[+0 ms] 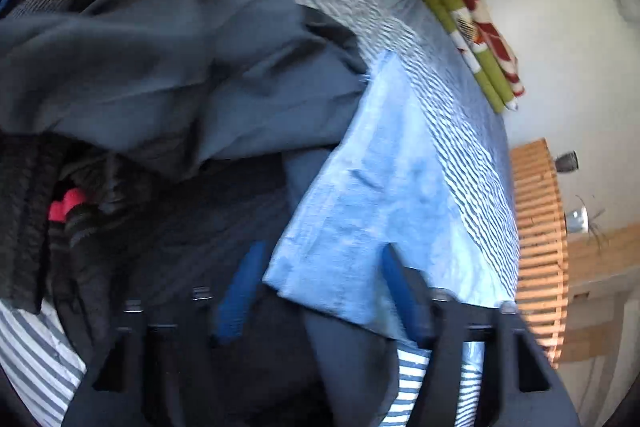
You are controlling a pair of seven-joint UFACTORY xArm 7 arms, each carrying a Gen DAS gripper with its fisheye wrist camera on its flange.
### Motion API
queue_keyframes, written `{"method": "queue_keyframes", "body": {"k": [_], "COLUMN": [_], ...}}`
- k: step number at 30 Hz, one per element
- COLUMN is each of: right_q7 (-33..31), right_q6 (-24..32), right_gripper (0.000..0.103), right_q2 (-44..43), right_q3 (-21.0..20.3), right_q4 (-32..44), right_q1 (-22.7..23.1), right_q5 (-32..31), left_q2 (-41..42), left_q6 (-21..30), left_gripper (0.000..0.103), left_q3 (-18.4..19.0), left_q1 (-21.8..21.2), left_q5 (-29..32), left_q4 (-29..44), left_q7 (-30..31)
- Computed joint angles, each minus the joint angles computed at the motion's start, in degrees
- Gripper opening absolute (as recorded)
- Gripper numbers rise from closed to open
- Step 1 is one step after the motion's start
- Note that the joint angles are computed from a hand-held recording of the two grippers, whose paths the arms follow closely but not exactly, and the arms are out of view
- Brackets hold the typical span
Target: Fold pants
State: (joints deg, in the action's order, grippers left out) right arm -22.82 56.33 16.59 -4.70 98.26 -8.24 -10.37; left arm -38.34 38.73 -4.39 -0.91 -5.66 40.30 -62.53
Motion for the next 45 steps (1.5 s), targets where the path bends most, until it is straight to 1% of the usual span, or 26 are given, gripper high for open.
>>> {"method": "queue_keyframes", "body": {"k": [1, 2, 3, 5, 6, 7, 8, 9, 14, 16, 17, 18, 19, 21, 22, 23, 24, 27, 30, 33, 36, 39, 41, 42, 45], "right_q7": [0.0, 0.03, -0.06, -0.17, -0.38, -0.48, -0.55, -0.41, -0.75, -1.02, -0.95, -0.87, -0.82, -0.73, -0.85, -0.88, -0.75, -0.95, -1.53, -3.58, -5.05, -5.73, -6.29, -6.82, -9.24], "right_q6": [0.02, 0.01, 0.15, 0.73, 1.1, 1.33, 1.66, 1.89, 2.32, 2.38, 2.37, 2.37, 2.34, 2.57, 2.58, 2.41, 2.26, 2.66, 4.19, 6.54, 5.99, 7.56, 8.67, 8.83, 5.83], "right_gripper": [0.005, 0.005, 0.005, 0.005, 0.005, 0.005, 0.005, 0.005, 0.005, 0.005, 0.005, 0.005, 0.005, 0.005, 0.005, 0.005, 0.005, 0.005, 0.005, 0.005, 0.005, 0.005, 0.005, 0.005, 0.005], "right_q2": [-0.07, -0.15, -0.12, 0.14, 0.43, 0.65, 1.03, 1.16, 1.33, 1.31, 1.26, 1.32, 1.39, 1.52, 1.44, 1.15, 0.63, 0.39, 0.34, -0.35, -2.09, -2.73, -3.97, -5.17, -11.18], "right_q3": [0.03, 0.04, 0.07, 0.11, 0.12, 0.12, 0.1, 0.1, 0.2, 0.22, 0.2, 0.18, 0.17, 0.23, 0.29, 0.34, 0.41, 0.44, 0.54, 0.85, 0.72, 0.46, 0.41, 0.41, 0.36], "right_q4": [-0.06, -0.13, -0.02, 0.53, 1.01, 1.3, 1.77, 1.9, 1.83, 1.79, 1.7, 1.73, 1.79, 1.97, 1.88, 1.53, 0.99, 1.68, 4.08, 6.78, 7.03, 7.64, 5.82, 3.61, -8.56], "right_q1": [0.01, 0.0, -0.1, -0.32, -0.51, -0.62, -0.78, -0.85, -1.12, -1.22, -1.17, -1.13, -1.13, -1.13, -1.11, -1.02, -0.84, -0.84, -1.25, -2.19, -2.55, -3.08, -3.42, -3.44, -2.99], "right_q5": [0.04, 0.11, 0.38, 0.97, 1.36, 1.57, 1.86, 2.08, 2.74, 2.92, 2.87, 2.82, 2.81, 3.03, 3.1, 3.07, 3.0, 3.29, 4.38, 6.63, 7.03, 7.78, 8.45, 8.46, 6.97], "left_q2": [-0.1, 0.51, 0.78, 0.31, -0.43, -1.08, -1.33, -1.71, 0.54, 1.95, 2.52, 2.96, 2.93, 3.12, 3.1, 2.98, 2.57, 1.96, 2.75, 2.15, 0.63, -2.31, -5.88, -8.36, -17.9], "left_q6": [1.2, 1.89, 2.01, 2.21, 1.76, 1.23, 0.91, 0.07, -0.66, -1.96, -2.24, -2.44, -2.08, -2.34, -1.68, 0.01, 0.28, 1.2, 4.27, 7.01, 9.5, 14.92, 17.9, 19.39, 24.32], "left_gripper": [0.03, 0.028, 0.021, 0.02, 0.023, 0.038, 0.051, 0.067, 0.067, 0.067, 0.066, 0.052, 0.03, 0.012, 0.011, 0.011, 0.011, 0.01, 0.01, 0.01, 0.01, 0.01, 0.01, 0.01, 0.01], "left_q3": [-0.29, -1.08, -1.46, -1.64, -1.61, -1.72, -1.24, -1.05, -1.36, -1.56, -1.47, -1.89, -2.28, -2.54, -2.98, -3.82, -4.29, -4.3, -4.07, -4.02, -4.12, -4.84, -4.89, -5.01, -4.61], "left_q1": [0.4, 0.92, 1.17, 0.97, 1.04, 1.22, 0.92, 0.81, 0.61, 0.49, 0.37, 0.82, 1.15, 1.22, 1.63, 2.35, 2.76, 3.06, 3.16, 2.83, 3.01, 3.77, 3.54, 3.53, 3.29], "left_q5": [0.71, 1.53, 2.15, 2.75, 2.58, 2.29, 1.41, 0.88, 1.61, 1.94, 1.99, 2.61, 3.28, 3.65, 4.62, 6.25, 7.05, 8.09, 8.98, 9.66, 10.17, 11.63, 11.99, 11.84, 10.15], "left_q4": [0.53, 1.45, 1.99, 2.47, 2.02, 1.49, 1.02, 0.36, -0.03, 0.08, 0.15, 0.39, 0.55, 1.32, 2.11, 3.58, 4.34, 6.95, 11.56, 15.33, 17.6, 19.62, 18.96, 17.61, 10.02], "left_q7": [-0.06, -0.67, -0.97, -0.95, -1.58, -2.64, -3.2, -3.74, -3.62, -3.48, -3.35, -3.79, -4.17, -4.81, -5.03, -5.36, -6.16, -7.01, -6.8, -6.03, -5.86, -5.43, -4.39, -4.46, -5.36]}}
